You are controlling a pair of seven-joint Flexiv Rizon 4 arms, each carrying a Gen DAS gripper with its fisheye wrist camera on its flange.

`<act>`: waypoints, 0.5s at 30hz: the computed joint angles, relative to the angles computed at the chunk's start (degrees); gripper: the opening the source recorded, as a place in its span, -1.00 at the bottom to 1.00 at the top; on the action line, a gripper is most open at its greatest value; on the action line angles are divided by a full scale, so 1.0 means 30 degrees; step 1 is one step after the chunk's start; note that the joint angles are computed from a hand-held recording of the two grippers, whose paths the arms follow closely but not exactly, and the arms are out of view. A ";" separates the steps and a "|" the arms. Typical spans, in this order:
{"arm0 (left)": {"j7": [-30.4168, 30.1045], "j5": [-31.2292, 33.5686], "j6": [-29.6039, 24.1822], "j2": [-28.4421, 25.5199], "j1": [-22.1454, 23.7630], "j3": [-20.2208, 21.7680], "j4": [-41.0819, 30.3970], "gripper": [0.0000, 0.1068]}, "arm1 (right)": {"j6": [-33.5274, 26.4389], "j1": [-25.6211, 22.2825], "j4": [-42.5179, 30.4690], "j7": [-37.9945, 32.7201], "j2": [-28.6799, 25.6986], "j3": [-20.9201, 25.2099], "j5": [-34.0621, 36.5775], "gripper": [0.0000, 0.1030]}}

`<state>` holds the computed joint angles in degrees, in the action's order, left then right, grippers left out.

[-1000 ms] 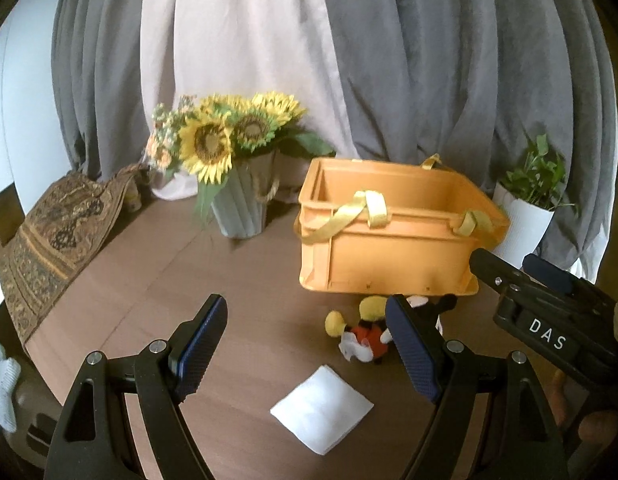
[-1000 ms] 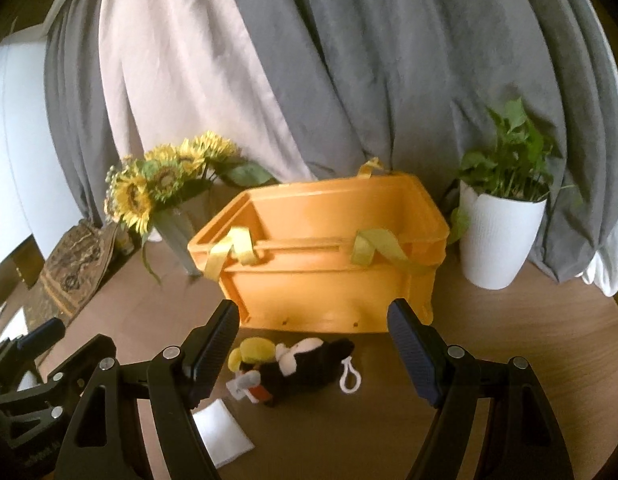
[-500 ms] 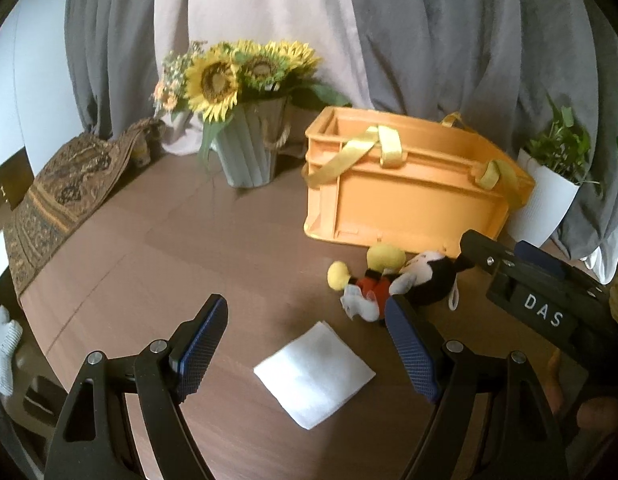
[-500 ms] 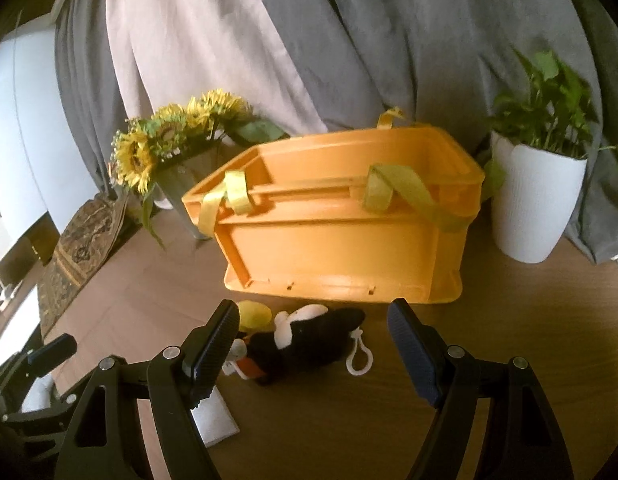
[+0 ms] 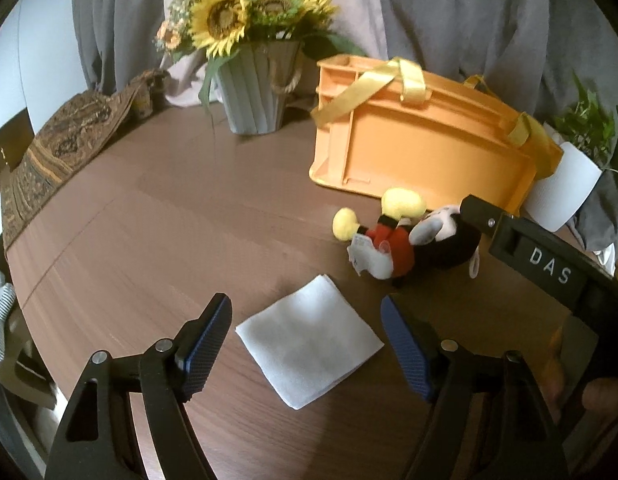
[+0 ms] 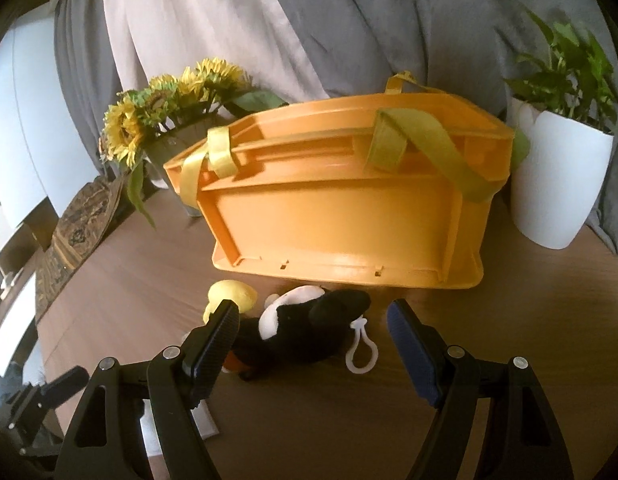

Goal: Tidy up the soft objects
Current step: 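Move the left gripper to the white napkin while the right gripper approaches the Mickey plush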

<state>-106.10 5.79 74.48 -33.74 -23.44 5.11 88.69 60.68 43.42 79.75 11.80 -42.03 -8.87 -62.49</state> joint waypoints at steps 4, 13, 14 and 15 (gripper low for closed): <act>-0.0013 -0.0140 -0.0402 -0.0426 0.0049 -0.0099 -0.0282 0.41 | 0.0152 -0.0255 -0.0501 -0.0681 -0.0499 0.0200 0.0607 0.51; 0.0092 -0.0495 -0.1125 -0.1123 0.0295 -0.0385 -0.0708 0.26 | 0.0542 -0.0331 -0.1422 -0.2330 -0.1492 0.0058 0.2337 0.51; 0.0137 -0.0559 -0.1200 -0.1157 0.0336 -0.0437 -0.0726 0.25 | 0.0574 -0.0298 -0.1479 -0.2475 -0.1559 0.0015 0.2498 0.51; 0.0214 -0.0643 -0.1246 -0.1194 0.0411 -0.0526 -0.0724 0.23 | 0.0598 -0.0289 -0.1546 -0.2649 -0.1633 0.0000 0.2684 0.51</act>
<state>-105.46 3.85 70.74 -37.32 -22.20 3.53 86.52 62.47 42.55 75.11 3.85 -46.93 -8.87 -54.43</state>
